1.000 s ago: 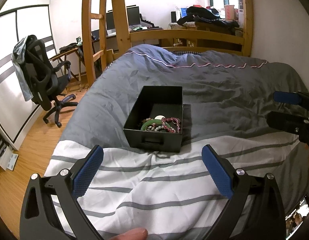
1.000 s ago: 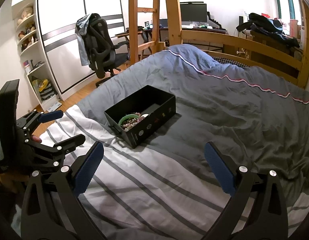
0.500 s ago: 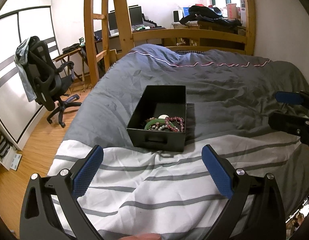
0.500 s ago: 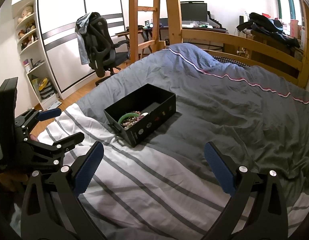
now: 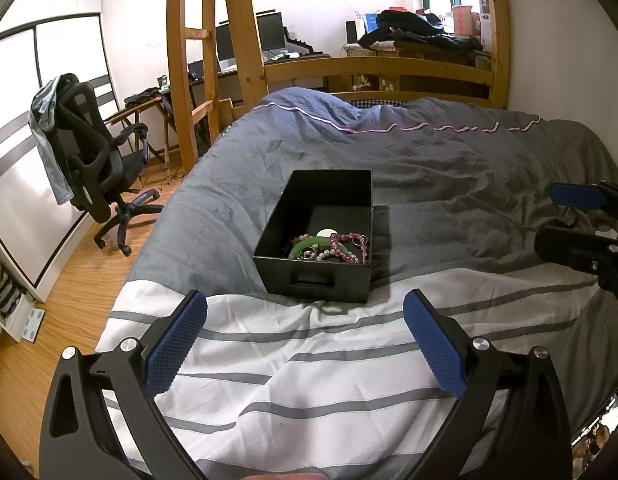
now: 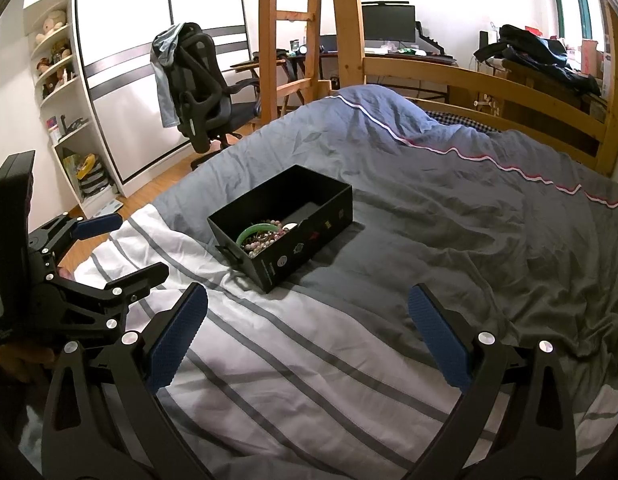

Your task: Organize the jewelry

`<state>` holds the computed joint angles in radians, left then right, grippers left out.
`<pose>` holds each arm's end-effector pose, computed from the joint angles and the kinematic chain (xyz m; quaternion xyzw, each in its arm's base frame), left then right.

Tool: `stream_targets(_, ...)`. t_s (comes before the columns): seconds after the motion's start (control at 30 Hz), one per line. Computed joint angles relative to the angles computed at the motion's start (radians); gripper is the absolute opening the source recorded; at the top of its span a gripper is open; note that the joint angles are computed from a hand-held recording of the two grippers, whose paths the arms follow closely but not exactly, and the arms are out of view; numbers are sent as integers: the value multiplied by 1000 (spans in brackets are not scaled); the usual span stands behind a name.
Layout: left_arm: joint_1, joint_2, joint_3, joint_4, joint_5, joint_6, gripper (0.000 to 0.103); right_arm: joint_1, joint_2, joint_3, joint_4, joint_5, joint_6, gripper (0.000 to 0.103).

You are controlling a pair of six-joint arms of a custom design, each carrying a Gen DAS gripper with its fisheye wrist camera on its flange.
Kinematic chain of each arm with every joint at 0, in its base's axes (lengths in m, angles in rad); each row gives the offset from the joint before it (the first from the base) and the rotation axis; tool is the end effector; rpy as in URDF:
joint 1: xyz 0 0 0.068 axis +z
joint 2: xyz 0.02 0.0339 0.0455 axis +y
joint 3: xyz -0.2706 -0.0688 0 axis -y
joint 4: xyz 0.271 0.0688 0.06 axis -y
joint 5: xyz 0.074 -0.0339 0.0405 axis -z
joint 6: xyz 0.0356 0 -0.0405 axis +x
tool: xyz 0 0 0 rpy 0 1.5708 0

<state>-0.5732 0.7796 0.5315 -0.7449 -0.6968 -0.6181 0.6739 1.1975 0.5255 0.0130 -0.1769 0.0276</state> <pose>0.1471 -0.0677 0.2105 -0.1175 0.8986 0.1207 0.4053 0.1969 0.1652 0.1769 -0.3209 0.8357 0.2252 0.3846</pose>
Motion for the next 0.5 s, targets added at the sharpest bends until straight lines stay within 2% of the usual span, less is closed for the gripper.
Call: stream_targets(0.5, -4, 6, 3, -2, -2, -3, 97, -1, 5, 5, -4, 0, -3, 99)
